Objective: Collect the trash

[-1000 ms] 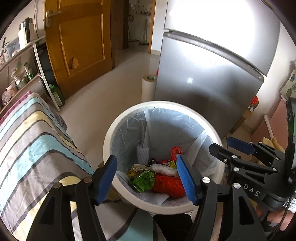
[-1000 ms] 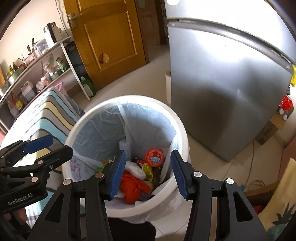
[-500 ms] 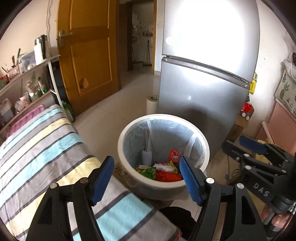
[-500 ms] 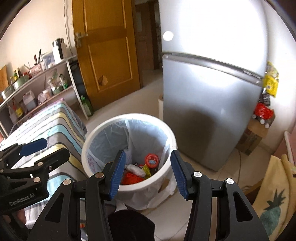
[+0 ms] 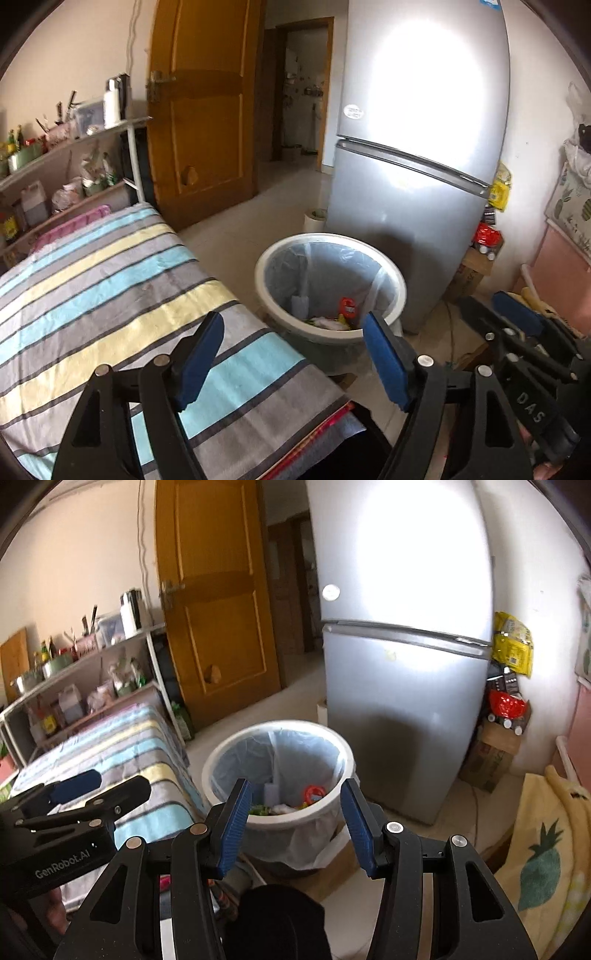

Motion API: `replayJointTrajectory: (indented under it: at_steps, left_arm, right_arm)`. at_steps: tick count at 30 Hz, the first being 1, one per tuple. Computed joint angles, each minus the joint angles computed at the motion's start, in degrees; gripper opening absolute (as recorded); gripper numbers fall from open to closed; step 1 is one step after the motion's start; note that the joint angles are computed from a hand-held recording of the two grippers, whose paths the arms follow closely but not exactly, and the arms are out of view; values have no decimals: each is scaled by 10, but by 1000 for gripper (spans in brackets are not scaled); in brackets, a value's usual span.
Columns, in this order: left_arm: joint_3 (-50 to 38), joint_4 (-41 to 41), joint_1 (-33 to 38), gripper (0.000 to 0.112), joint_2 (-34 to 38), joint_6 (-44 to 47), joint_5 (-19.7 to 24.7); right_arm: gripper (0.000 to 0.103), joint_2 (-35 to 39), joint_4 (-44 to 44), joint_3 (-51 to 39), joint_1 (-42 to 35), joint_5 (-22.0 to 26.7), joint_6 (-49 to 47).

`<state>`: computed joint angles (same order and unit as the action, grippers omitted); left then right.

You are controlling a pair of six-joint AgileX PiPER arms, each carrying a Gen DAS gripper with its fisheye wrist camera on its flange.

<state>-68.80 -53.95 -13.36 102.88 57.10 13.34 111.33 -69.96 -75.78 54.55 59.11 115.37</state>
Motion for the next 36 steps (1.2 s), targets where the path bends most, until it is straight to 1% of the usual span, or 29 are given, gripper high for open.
replayJointTrajectory:
  at_steps: [3, 5, 7, 9, 12, 14, 16, 18, 20, 22, 24, 26, 31, 36]
  left_arm:
    - [22, -9, -4, 80, -14, 14, -25]
    - [39, -41, -11, 81, -24, 52, -44]
    - [47, -30, -19, 81, -26, 47, -60]
    - [50, 8, -26, 81, -28, 14, -73]
    - [52, -22, -25, 81, -29, 44, -67]
    - [52, 7, -29, 81, -28, 15, -71]
    - [52, 10, -31, 81, -28, 12, -71]
    - [51, 50, -33, 81, -27, -28, -72]
    - [51, 67, -35, 81, -27, -46, -73]
    - [51, 67, -35, 81, -27, -47, -73]
    - [49, 117, -37, 81, -25, -96, -71]
    - [47, 136, -37, 81, -24, -115, -69]
    - [47, 121, -36, 81, -25, -100, -68]
    - [47, 140, -37, 81, -26, -122, -70]
  right_arm:
    - [51, 1, 1, -1, 8, 14, 8]
    - [51, 1, 0, 1, 11, 12, 13]
    - [51, 8, 4, -6, 13, 15, 5]
    - [51, 10, 5, -10, 16, 15, 2]
    - [51, 9, 2, -7, 21, 28, 5]
    - [51, 8, 0, -6, 23, 32, 7]
    - [51, 8, 1, -5, 22, 31, 5]
    - [51, 8, 1, -5, 22, 30, 6]
    - [51, 7, 2, -3, 23, 29, 5]
    - [51, 5, 1, -1, 24, 29, 7]
    - [51, 7, 2, -3, 24, 30, 5]
    - [51, 6, 2, -4, 23, 29, 3]
    - [51, 8, 4, -11, 24, 30, -6]
    - [51, 11, 3, -17, 26, 34, -9]
